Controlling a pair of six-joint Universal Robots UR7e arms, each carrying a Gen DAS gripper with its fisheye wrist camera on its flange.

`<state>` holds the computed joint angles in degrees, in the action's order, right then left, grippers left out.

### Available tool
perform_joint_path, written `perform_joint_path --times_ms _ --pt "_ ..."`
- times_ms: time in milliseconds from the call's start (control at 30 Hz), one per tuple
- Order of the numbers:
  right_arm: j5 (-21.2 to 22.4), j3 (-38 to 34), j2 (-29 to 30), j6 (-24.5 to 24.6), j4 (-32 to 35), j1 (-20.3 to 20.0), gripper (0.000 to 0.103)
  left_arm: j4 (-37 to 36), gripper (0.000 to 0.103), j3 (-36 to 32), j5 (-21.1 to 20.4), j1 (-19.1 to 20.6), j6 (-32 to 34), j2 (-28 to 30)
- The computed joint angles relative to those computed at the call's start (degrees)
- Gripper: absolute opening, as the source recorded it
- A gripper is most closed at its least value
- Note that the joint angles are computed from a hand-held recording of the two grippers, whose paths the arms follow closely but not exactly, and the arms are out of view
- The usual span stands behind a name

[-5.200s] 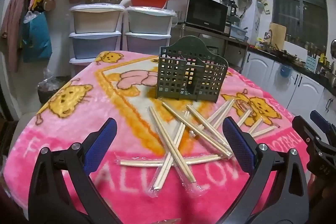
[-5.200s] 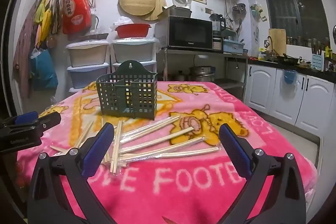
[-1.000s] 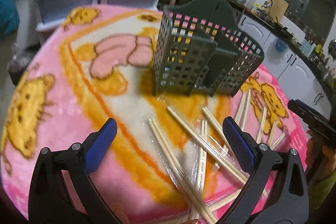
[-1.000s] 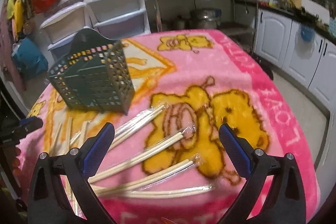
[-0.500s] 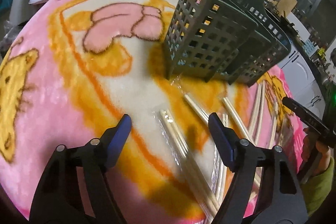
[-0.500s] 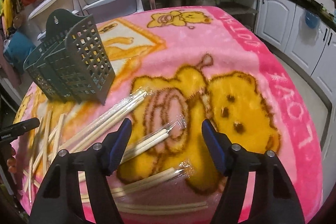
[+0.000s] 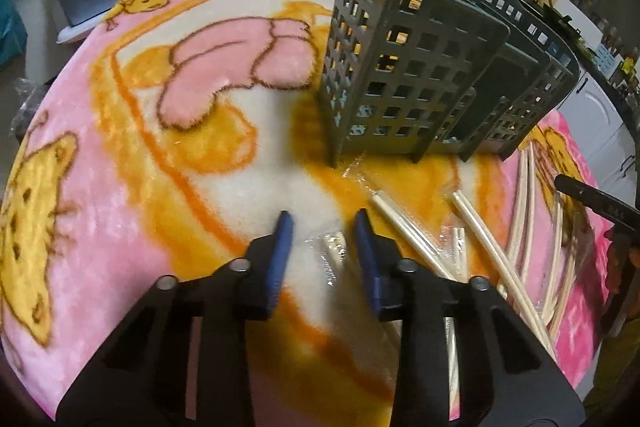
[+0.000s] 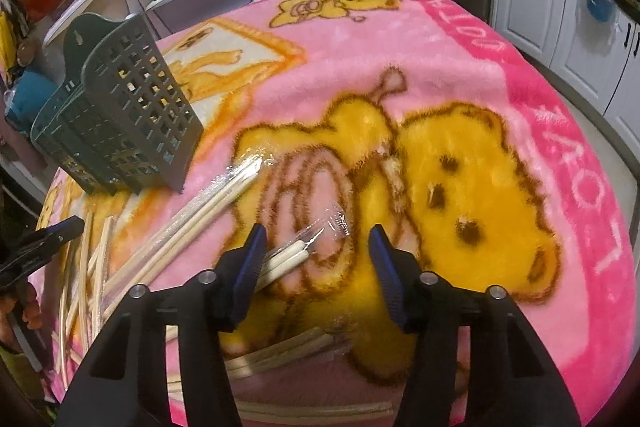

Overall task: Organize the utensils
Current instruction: 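Lower the left tool onto a wrapped chopstick and close it while the right tool grasps another, then lift the held chopsticks with both tools and carry them above the green caddy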

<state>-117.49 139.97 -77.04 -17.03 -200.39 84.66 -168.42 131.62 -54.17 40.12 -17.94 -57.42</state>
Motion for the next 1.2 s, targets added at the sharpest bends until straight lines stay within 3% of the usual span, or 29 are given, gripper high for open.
perform_joint_path --times_ms 300,667,1200 --pt "-0.11 -0.05 2.4 -3.17 -4.44 0.28 0.008 -1.81 0.01 0.05 -1.62 1.33 1.24 -0.46" --pt "4.2 1.32 -0.47 -4.7 -8.42 2.84 0.005 -5.42 0.005 0.47 -5.18 1.15 3.01 -3.01" --pt "4.56 0.18 -3.36 -10.47 -10.24 16.28 0.004 -12.11 0.004 0.73 -6.75 -4.82 5.28 -8.71"
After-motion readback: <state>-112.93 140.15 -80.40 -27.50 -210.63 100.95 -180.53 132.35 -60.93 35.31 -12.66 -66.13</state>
